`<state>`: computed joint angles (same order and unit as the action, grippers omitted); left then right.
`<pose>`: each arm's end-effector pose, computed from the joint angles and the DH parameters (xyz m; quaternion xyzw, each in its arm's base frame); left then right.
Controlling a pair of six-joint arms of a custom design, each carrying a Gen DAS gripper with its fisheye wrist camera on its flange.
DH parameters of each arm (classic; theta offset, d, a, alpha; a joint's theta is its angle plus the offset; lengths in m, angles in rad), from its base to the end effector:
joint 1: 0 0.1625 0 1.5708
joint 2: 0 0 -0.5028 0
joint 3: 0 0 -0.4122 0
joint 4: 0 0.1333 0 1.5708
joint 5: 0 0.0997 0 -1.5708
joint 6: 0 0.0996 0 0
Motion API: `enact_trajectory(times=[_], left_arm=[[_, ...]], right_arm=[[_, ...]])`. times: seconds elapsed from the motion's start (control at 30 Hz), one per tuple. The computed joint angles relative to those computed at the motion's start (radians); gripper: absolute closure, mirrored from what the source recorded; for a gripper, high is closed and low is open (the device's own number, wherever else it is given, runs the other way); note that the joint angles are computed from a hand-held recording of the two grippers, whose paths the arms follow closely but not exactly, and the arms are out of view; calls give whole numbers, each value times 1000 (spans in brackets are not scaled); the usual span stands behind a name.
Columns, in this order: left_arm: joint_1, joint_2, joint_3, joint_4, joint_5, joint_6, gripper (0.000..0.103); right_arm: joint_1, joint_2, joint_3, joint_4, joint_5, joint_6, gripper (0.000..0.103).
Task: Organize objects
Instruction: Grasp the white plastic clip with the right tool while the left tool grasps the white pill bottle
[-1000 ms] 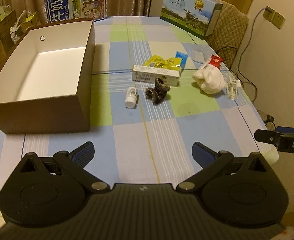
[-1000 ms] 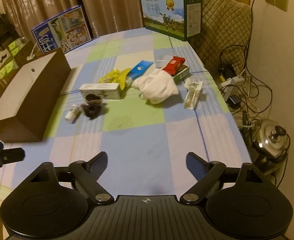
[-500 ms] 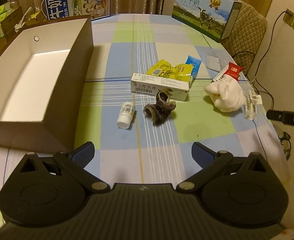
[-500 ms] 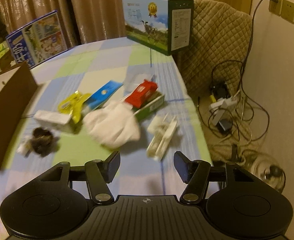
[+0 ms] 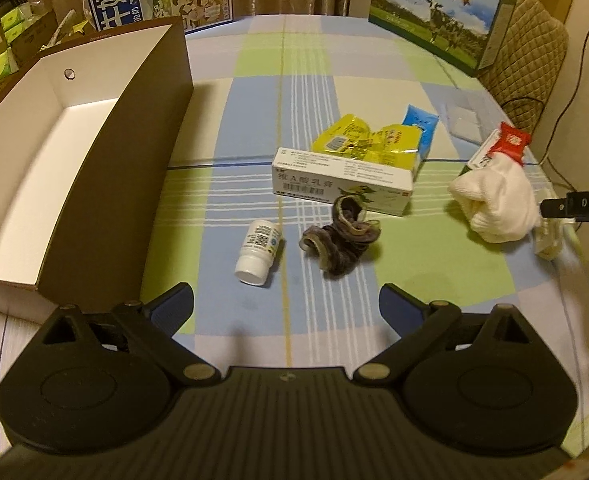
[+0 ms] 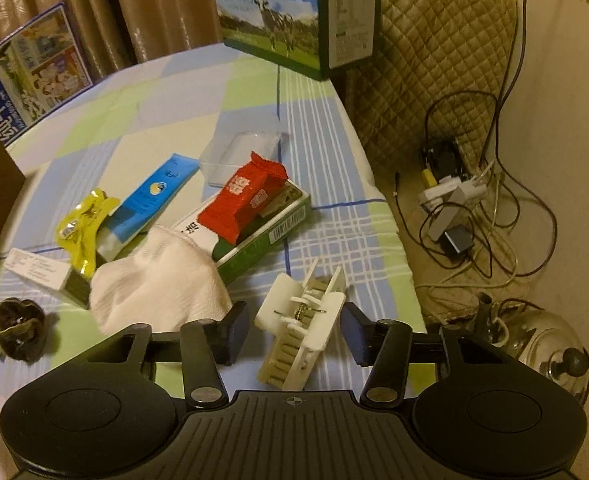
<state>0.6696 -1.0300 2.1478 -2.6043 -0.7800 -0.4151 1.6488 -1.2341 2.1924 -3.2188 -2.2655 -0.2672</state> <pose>-0.2910 -0.4907 0.1447 0.2377 0.8910 -0.2046 0.3282 0.1105 -0.5217 0.3042 0.0386 -0.8915 0.2862 0.3490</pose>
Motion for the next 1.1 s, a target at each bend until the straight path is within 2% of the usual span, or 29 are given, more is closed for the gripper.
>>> enact_trajectory(times=[0.1, 0.3, 0.4, 0.5, 0.7, 0.8, 1.0, 1.07, 1.1], left_arm=[[9, 13, -6, -1, 15, 8, 7], [24, 41, -21, -6, 62, 39, 14], [33, 59, -39, 1, 84, 56, 20], [46, 77, -59, 12, 93, 81, 33], [72, 111, -101, 21, 103, 113, 40], [83, 130, -123, 30, 101, 132, 47], [102, 153, -161, 89, 89, 107, 69], [104, 154, -163, 101, 80, 92, 81], [104, 152, -162, 108, 75, 81, 80]], right_arm=[[-8, 4, -7, 23, 8, 3, 62], [-8, -10, -3, 66, 30, -83, 63], [-13, -39, 8, 112, 54, -79, 63], [-14, -71, 18, 158, 75, -62, 63], [-5, -141, 28, 269, 115, -31, 63], [2, -167, 33, 308, 133, -21, 63], [17, -214, 40, 389, 192, -12, 63], [20, -224, 38, 423, 220, -18, 63], [23, -228, 37, 441, 236, -22, 63]])
